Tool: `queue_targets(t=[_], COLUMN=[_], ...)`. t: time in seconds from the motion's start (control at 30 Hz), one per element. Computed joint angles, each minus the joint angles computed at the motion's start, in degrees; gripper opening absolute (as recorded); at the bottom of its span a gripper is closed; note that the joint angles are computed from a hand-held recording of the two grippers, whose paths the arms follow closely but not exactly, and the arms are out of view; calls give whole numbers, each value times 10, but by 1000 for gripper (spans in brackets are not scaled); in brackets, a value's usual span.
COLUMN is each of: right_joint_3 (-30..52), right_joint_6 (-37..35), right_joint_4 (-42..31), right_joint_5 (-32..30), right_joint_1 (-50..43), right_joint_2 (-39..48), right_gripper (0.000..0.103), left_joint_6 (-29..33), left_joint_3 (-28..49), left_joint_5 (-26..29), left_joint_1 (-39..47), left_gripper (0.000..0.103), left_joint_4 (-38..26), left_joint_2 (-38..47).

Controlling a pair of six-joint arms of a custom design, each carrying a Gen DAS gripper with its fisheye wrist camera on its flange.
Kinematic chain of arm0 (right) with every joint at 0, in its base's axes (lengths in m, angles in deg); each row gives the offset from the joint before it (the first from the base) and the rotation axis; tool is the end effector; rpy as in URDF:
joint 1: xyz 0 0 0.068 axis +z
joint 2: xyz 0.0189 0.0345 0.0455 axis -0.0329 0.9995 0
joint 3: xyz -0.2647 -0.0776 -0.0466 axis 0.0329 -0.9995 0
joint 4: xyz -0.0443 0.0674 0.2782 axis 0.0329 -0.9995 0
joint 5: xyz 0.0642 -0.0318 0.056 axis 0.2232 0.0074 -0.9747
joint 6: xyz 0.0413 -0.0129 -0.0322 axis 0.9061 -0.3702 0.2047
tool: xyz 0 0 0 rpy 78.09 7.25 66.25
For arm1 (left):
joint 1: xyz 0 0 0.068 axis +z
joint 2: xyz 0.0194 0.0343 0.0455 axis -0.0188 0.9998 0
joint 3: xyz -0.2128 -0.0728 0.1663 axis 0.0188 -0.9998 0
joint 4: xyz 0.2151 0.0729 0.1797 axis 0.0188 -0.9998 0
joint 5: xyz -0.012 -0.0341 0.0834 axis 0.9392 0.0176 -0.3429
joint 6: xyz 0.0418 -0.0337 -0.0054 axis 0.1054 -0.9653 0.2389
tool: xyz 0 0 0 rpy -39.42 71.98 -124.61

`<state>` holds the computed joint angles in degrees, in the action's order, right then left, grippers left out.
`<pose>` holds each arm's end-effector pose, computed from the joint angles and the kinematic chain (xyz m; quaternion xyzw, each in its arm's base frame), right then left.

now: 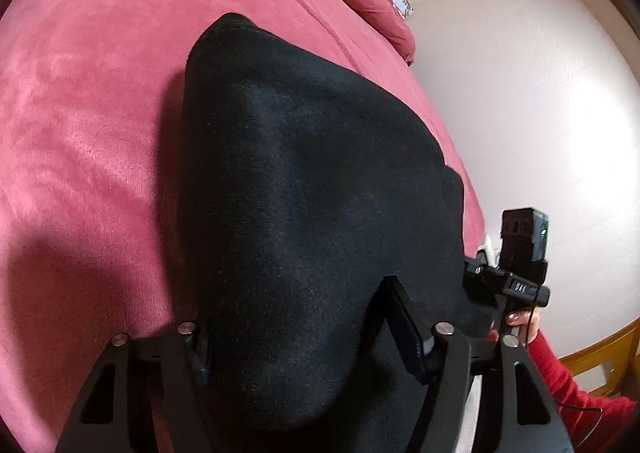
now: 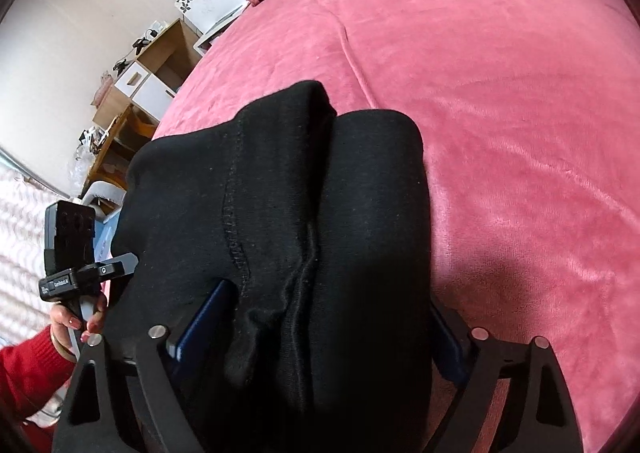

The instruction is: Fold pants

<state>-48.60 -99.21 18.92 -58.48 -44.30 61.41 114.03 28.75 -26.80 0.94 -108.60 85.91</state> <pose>0.1231 -0.0850 0.1690 0.1390 0.9391 0.2005 0.2419 0.4297 -0.0115 0.1574 0.2235 0.8831 -0.4048 0.0794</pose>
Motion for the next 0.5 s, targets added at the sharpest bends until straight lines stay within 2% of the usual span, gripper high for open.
queue_targets(t=[0.13, 0.23, 0.33, 0.5], right_joint_3=[-5, -6, -6, 7], right_joint_6=[12, 30, 38, 70], right_joint_4=[-10, -19, -39, -51], right_joint_5=[16, 31, 35, 45], right_joint_1=[16, 32, 33, 74], right_joint_2=[-46, -84, -131, -199], right_gripper=[73, 60, 51, 46], left_joint_6=[14, 17, 11, 27], left_joint_3=[-28, -50, -57, -52], left_joint_5=[-13, -26, -20, -4], left_joint_1=[-11, -19, -18, -6], left_gripper=[43, 33, 29, 27], left_joint_4=[30, 55, 61, 67], left_joint_2=[-37, -66, -81, -107])
